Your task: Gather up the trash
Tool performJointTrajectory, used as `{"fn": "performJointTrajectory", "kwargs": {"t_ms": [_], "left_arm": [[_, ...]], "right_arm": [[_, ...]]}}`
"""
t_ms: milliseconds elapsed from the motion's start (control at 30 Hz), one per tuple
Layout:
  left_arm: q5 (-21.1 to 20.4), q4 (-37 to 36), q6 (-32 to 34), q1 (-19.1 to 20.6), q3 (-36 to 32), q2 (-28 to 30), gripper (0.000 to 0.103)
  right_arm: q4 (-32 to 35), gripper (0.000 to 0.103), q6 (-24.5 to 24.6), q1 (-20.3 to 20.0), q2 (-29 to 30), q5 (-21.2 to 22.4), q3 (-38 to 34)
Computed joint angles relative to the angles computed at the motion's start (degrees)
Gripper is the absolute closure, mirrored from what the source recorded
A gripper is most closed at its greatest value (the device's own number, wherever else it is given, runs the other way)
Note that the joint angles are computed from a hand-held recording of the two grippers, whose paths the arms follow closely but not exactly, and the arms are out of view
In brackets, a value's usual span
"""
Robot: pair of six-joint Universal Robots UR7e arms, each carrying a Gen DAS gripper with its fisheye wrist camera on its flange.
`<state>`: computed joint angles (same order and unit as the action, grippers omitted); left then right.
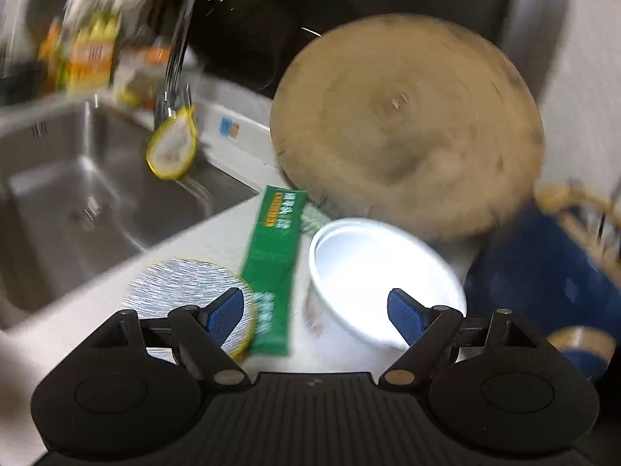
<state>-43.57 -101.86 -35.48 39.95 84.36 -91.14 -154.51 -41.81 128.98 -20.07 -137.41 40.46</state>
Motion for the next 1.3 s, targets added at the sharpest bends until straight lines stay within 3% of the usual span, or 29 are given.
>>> {"fn": "performJointTrajectory", "kwargs": {"t_ms": [67, 133, 167, 200, 267, 300, 367, 533, 633, 667, 733, 767, 800, 867, 1000, 1067, 1200, 1300], "left_arm": [[-0.1, -0.4, -0.2, 0.3, -0.1, 0.1, 0.080], [-0.7, -0.8, -0.4, 0.7, -0.2, 0.2, 0.080], [-1.0, -0.9, -0.4, 0.8, -0.1, 0.2, 0.080], [-1.3, -1.1, -0.4, 0.9, 0.0, 0.1, 0.080], [-1.7, -1.5, -1.0, 1.1, 0.5, -0.3, 0.080], [-1.8, -1.6, -1.3, 1.3, 0.7, -0.5, 0.080], [-2.2, -2.0, -1.6, 1.7, 1.1, -0.8, 0.080], [-4.3, -5.1, -1.4, 2.6, 2.0, -1.1, 0.080], [-6.1, -6.4, -0.4, 3.2, 1.7, -0.6, 0.080], [-6.3, -6.8, 0.1, 3.2, 1.6, -0.4, 0.080], [-6.1, -8.2, 1.2, 3.0, 1.5, -0.1, 0.080], [-5.9, -9.3, 1.8, 2.9, 1.5, -0.1, 0.080], [-5.8, -10.6, 2.4, 2.8, 1.5, -0.1, 0.080], [-5.6, -12.7, 4.0, 2.7, 1.2, 0.1, 0.080], [-7.8, -13.6, 6.0, 3.4, -1.4, 2.2, 0.080], [-8.4, -14.1, 7.6, 3.4, -2.4, 3.5, 0.080], [-9.0, -14.7, 11.8, 3.7, -3.8, 6.6, 0.080], [-5.9, -12.9, 13.8, 3.6, -4.1, 8.8, 0.080]], "right_arm": [[1.6, 0.021, -5.2, -0.4, 4.4, -1.7, -6.8], [10.1, 0.024, -3.2, -1.1, 7.6, -2.7, -14.0], [13.7, 0.034, -1.6, -1.4, 8.3, -3.0, -16.1], [17.5, 0.060, -0.2, -1.7, 9.1, -3.4, -18.3], [20.9, 0.081, 2.3, -1.8, 8.3, -4.0, -18.0], [20.9, 0.091, 3.9, -1.6, 6.5, -3.5, -15.7], [17.0, 0.097, 4.5, -0.7, 2.3, -2.5, -8.9], [9.5, 0.096, 4.3, 3.5, -9.3, 3.1, 9.6], [13.5, 0.096, 9.3, 5.0, -13.8, 7.6, 16.8], [15.6, 0.091, 11.6, 5.2, -14.9, 9.3, 18.9], [15.9, 0.068, 13.6, 5.5, -16.2, 11.2, 22.2], [14.6, 0.051, 14.0, 5.8, -16.6, 10.8, 23.9], [12.8, 0.044, 14.2, 6.1, -17.0, 10.3, 25.4], [10.6, 0.042, 15.1, 6.3, -18.1, 11.0, 27.0], [6.1, 0.021, 17.4, 6.7, -21.5, 11.7, 30.3], [3.6, 0.019, 18.1, 6.7, -22.3, 10.5, 30.9], [-0.3, 0.012, 20.4, 6.2, -23.1, 6.3, 31.5], [-0.9, 0.012, 22.8, 5.8, -22.9, 0.6, 31.4]]}}
